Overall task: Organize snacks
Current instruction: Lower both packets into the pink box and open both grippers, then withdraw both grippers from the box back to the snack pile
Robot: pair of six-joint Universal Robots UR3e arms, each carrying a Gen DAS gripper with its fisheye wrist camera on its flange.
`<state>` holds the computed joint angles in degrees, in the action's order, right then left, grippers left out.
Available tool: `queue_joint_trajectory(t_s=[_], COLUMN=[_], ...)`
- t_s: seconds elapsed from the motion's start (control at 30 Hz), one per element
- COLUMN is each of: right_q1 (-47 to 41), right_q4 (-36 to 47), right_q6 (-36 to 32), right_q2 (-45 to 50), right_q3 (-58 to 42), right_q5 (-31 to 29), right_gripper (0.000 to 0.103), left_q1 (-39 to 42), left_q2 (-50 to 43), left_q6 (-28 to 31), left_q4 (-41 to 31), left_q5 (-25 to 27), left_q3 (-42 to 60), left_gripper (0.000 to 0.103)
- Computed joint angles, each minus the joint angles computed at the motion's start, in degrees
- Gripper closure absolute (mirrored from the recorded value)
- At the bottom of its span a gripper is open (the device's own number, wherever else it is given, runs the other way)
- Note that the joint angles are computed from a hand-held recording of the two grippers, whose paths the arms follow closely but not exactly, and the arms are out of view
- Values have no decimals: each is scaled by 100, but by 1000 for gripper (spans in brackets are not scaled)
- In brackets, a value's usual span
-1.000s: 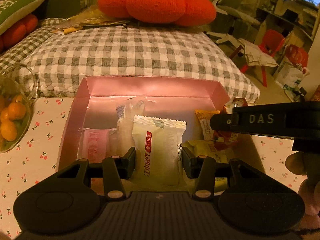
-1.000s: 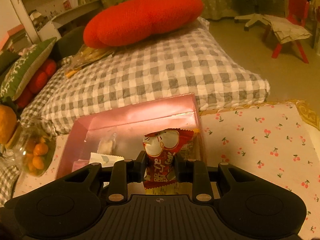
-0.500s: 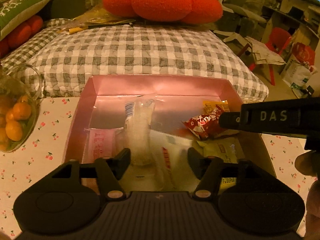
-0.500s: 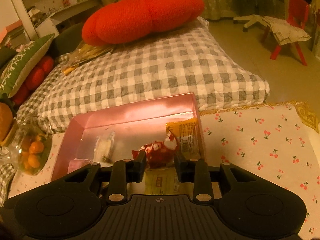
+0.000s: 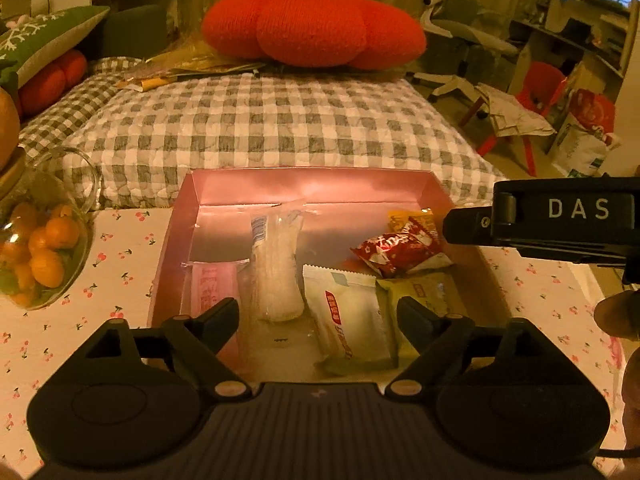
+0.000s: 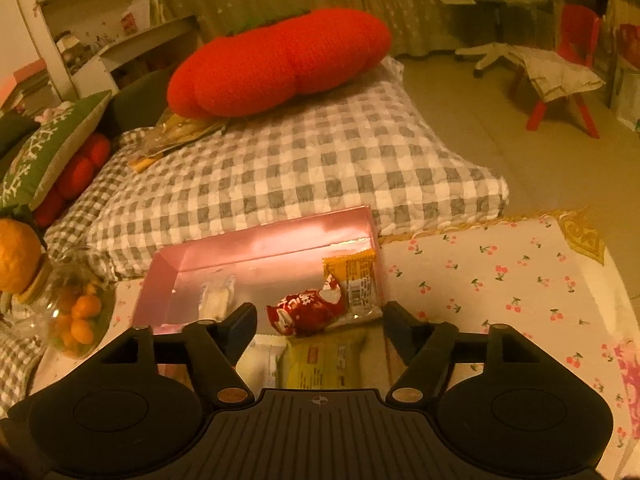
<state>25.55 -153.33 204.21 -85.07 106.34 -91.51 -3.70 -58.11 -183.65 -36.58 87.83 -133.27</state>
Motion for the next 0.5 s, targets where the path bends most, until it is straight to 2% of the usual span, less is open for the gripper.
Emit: queue_joint_trajectory(t_s=[0.2,0.37,0.5], right_q1=[83,141,222], right_q4=[275,540,662], right_q6=[16,29,-5], right_q2=[-479,-908,-1259], right_q3=[155,280,441], right_q5=[-64,-23,-36], right_gripper=[21,19,14], left_q1=[6,192,437], left_q2=[521,1080,1689], left_q6=[113,236,445], left_q4=[-554,-1063,-1620], left_q5=[14,-171,-353], left_q3=[54,36,24], left_gripper=[12,8,4])
